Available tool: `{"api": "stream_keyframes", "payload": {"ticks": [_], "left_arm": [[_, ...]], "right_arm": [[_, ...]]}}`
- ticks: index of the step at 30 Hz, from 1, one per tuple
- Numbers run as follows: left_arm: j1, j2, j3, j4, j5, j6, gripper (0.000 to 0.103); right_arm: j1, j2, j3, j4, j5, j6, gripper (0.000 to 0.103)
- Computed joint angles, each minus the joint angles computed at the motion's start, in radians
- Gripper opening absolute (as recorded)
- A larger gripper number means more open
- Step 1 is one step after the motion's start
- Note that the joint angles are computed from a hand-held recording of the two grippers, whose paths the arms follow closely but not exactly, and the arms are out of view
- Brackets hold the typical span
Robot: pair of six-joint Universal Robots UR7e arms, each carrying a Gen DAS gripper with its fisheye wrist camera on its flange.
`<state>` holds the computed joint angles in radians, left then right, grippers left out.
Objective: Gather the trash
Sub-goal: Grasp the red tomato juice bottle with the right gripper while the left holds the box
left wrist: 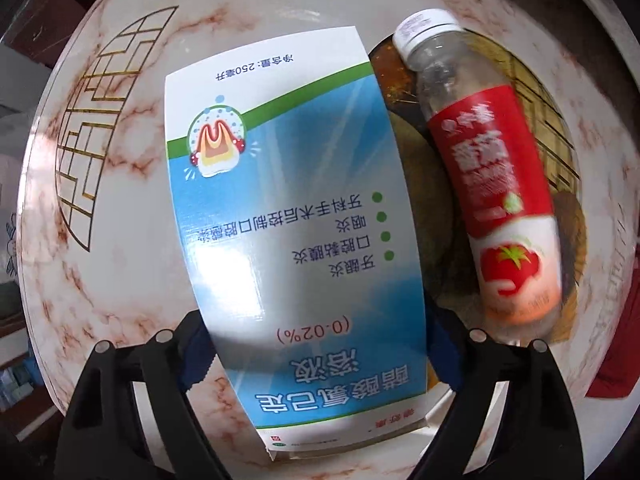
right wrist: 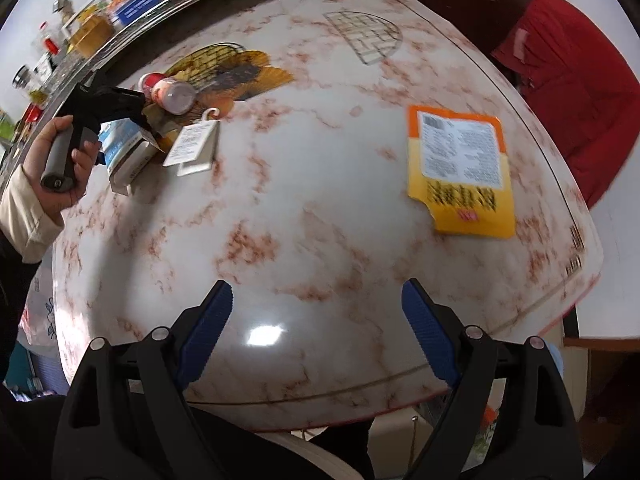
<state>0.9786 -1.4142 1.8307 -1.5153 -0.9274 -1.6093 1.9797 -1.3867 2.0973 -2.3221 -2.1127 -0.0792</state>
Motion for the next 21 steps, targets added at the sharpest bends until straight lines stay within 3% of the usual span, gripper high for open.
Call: {"api": "stream_keyframes", "payload": {"ticks": [5,9,16,21], "left_arm": [[-0.101,-0.064,0.051,0.088,0.057,-0.028,0.083],[-0.169,-0.123,0.092,0.138,0.064,-0.051,0.083],[-0.238,-0.194,0.117,0.237,0.083,-0.096,0.083],[-0.237,-0.237,0.113,0.293,0.124,-0.098,0.083]], "right_arm": [[0.051,0.147,-0.107,-0.066,0.014,-0.136,0.083],[0.104,0.312,-0.244,-0.119,0.057,-0.3,0.083],[0.153,0.556,-0.512,0.005,0.148,-0.45,0.083],[0.164,0.691,-0.653,0.111,0.15,-0.471,0.083]]}}
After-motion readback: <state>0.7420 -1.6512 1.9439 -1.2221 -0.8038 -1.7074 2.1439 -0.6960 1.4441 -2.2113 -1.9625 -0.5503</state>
